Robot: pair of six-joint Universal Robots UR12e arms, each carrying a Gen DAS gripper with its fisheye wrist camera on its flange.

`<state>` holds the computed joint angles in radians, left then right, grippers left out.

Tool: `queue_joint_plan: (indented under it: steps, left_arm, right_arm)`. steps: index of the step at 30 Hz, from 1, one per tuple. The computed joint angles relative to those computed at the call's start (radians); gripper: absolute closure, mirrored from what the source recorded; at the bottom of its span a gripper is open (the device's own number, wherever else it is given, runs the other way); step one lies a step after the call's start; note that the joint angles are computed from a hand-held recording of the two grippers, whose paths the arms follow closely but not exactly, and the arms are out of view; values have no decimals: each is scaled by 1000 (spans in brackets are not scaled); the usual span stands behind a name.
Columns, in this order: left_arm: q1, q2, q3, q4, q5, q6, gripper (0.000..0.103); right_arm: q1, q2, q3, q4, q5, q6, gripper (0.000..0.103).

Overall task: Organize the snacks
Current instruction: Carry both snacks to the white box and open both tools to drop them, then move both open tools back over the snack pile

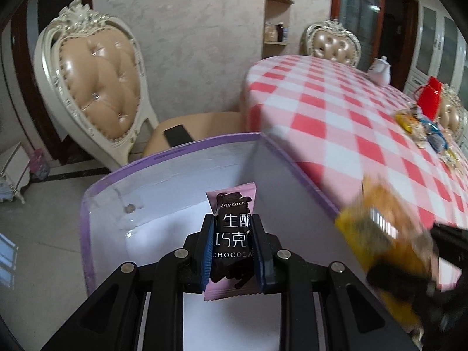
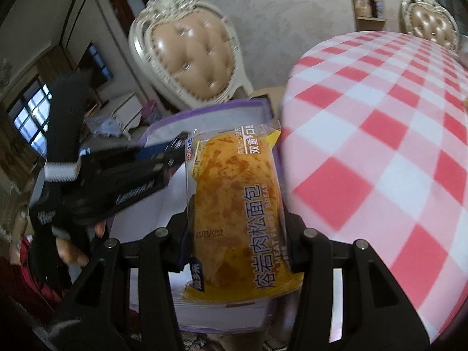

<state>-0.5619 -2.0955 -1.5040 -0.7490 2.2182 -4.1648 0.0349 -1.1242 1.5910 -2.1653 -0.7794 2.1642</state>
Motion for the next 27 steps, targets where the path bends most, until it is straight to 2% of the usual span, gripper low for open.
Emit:
queue_joint_plan:
  steps: [2, 4, 6, 7, 8, 10, 13, 15, 17, 22, 27]
  left_arm:
    - [5, 6, -5, -29, 0, -37, 77]
    - [11, 12, -8, -63, -6, -93, 71]
    - [15, 18, -16, -64, -12, -123, 38]
    - [14, 20, -19, -56, -3, -130, 32]
    - [11, 21, -19, -56, 11, -134, 26]
    - [5, 17, -8, -64, 44, -136, 26]
    - [4, 4, 12, -28, 41, -109, 25]
    - [6, -11, 34, 14, 12, -71, 24]
    - [6, -41, 79, 68, -29, 1, 24]
    - [6, -141, 237, 172, -158, 211, 20]
    - [17, -283, 477, 168, -306, 343, 20]
  right_arm:
    - [6, -3, 4, 15, -13, -18, 50]
    - [6, 1, -7, 67, -12, -33, 44]
    - [-3, 1, -8, 70, 14, -22, 41]
    - [-8, 1, -7, 58, 23, -12, 41]
    - [-13, 1, 5, 7, 33, 20, 41]
    - [-27, 4, 4, -20, 48, 54, 40]
    - [-48, 11, -2, -47, 63, 103, 40]
    - [-64, 16, -7, -76, 75, 144, 40]
    - [-79, 23, -11, -112, 83, 185, 40]
    - [-134, 46, -32, -286, 48, 379, 32]
    - [-188, 93, -93, -427, -50, 572, 30]
